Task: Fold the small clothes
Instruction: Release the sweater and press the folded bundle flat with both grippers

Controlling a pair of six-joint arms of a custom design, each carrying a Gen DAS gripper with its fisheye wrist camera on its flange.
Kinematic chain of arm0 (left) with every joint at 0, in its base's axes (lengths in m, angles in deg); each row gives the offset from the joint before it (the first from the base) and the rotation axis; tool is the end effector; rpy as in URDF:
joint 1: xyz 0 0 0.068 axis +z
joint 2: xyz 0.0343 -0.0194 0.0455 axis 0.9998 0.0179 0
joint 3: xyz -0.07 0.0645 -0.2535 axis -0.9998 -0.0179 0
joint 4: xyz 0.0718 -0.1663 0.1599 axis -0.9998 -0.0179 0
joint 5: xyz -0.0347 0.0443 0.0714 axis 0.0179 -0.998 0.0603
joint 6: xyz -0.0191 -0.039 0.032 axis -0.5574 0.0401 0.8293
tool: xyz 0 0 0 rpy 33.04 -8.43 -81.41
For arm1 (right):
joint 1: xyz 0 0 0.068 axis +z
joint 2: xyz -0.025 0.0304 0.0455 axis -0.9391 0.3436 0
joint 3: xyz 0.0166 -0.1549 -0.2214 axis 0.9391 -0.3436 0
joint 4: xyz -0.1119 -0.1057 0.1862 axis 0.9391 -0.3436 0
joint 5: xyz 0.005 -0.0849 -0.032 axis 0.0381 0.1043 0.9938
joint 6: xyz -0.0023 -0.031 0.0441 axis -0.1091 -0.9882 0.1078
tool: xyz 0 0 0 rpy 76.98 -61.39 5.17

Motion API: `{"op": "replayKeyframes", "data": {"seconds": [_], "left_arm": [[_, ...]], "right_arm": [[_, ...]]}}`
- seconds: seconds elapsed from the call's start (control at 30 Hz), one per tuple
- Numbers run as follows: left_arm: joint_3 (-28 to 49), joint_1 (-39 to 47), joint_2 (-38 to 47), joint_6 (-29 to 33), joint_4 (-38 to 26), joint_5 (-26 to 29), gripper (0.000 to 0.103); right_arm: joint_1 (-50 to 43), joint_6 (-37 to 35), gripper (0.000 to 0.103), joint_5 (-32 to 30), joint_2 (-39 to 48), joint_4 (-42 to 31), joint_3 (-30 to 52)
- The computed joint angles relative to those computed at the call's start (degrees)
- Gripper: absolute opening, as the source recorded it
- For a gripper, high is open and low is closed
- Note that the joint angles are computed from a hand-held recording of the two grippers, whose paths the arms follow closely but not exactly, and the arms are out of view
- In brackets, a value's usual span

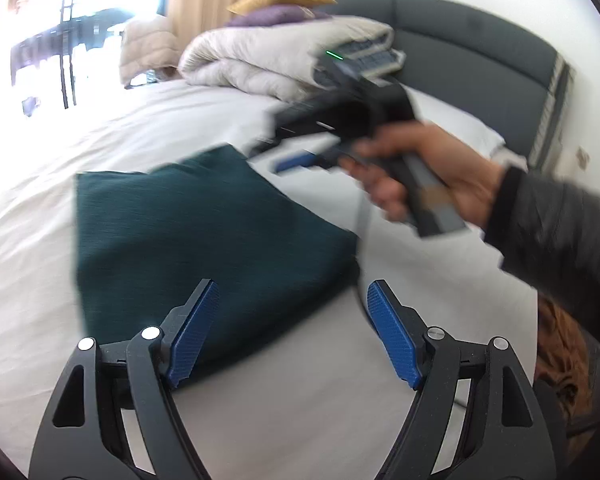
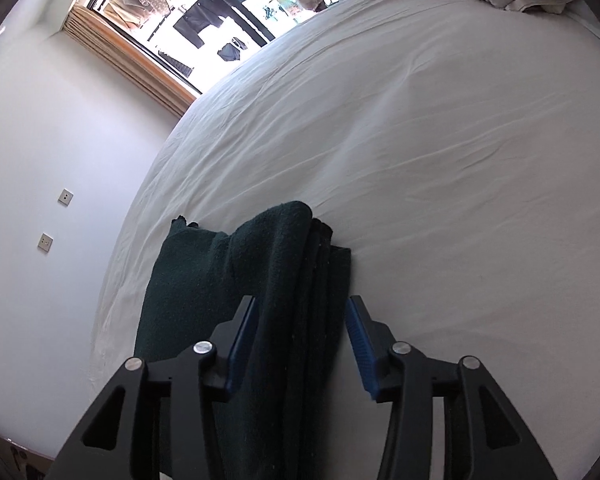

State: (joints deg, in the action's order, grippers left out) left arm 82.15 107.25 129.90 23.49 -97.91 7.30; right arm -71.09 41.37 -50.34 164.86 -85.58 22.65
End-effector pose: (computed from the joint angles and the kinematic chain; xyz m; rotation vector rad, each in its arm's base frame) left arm 0.1598 0.0281 0.2304 0.5589 2.1715 -0.4272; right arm 0.3804 0.0134 0.2177 0.0833 2.4665 0.9013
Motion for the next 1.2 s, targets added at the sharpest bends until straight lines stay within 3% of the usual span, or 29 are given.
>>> {"op": "replayKeyframes", "data": {"seconds": [0.07, 0.2, 0.3, 0.4, 0.5, 0.63, 0.77, 0.83, 0.87, 0.93, 1.07, 1.2], "left_arm": [[4.64, 8.02, 6.09, 3.14, 0.53, 3.34, 0.076], [13.52, 13.48, 19.55, 0.89, 6.47, 2.11, 0.076], [14.95, 12.94, 24.83, 3.63, 8.78, -2.44, 0.076], [13.15, 12.61, 29.35, 6.71, 10.83, -6.64, 0.066], [7.0, 11.7, 30.45, 6.29, 17.47, -9.16, 0.066], [5.23, 10.36, 31.35, 6.83, 20.27, -11.04, 0.066], [2.63, 8.16, 27.31, 6.13, 19.76, -11.91, 0.066], [0.79, 7.88, 19.68, 5.65, 14.25, -11.09, 0.066], [1.44, 6.88, 15.23, 3.94, 9.96, -10.55, 0.066], [4.19, 6.7, 13.6, 1.91, 8.68, -10.47, 0.066], [13.38, 1.0, 20.36, -1.9, 11.97, -16.75, 0.066], [20.2, -3.09, 30.95, -4.44, 13.84, -22.88, 0.053]], "right_arm": [[-0.82, 1.34, 0.049, 0.84, -4.81, 1.42, -5.06], [0.08, 1.94, 0.049, 3.43, -16.64, 4.1, -16.17], [3.79, 2.38, 0.049, 4.46, -22.24, 5.18, -21.26], [9.37, 1.69, 0.045, 8.45, -22.66, 4.9, -22.55], [12.6, 1.31, 0.04, 13.1, -20.87, 4.92, -24.29], [11.5, 1.46, 0.016, 14.86, -21.17, 7.83, -28.15], [8.71, 2.58, 0.012, 12.8, -22.26, 11.4, -32.13], [8.6, 3.17, 0.011, 12.18, -22.15, 13.87, -33.57], [8.71, 3.11, 0.011, 12.31, -22.05, 14.8, -34.06], [9.63, 1.98, 0.01, 13.52, -21.74, 16.56, -34.8], [8.28, 2.16, 0.01, 10.26, -20.51, 20.27, -36.01], [4.93, 3.81, 0.008, 4.04, -18.85, 25.78, -38.53]]}}
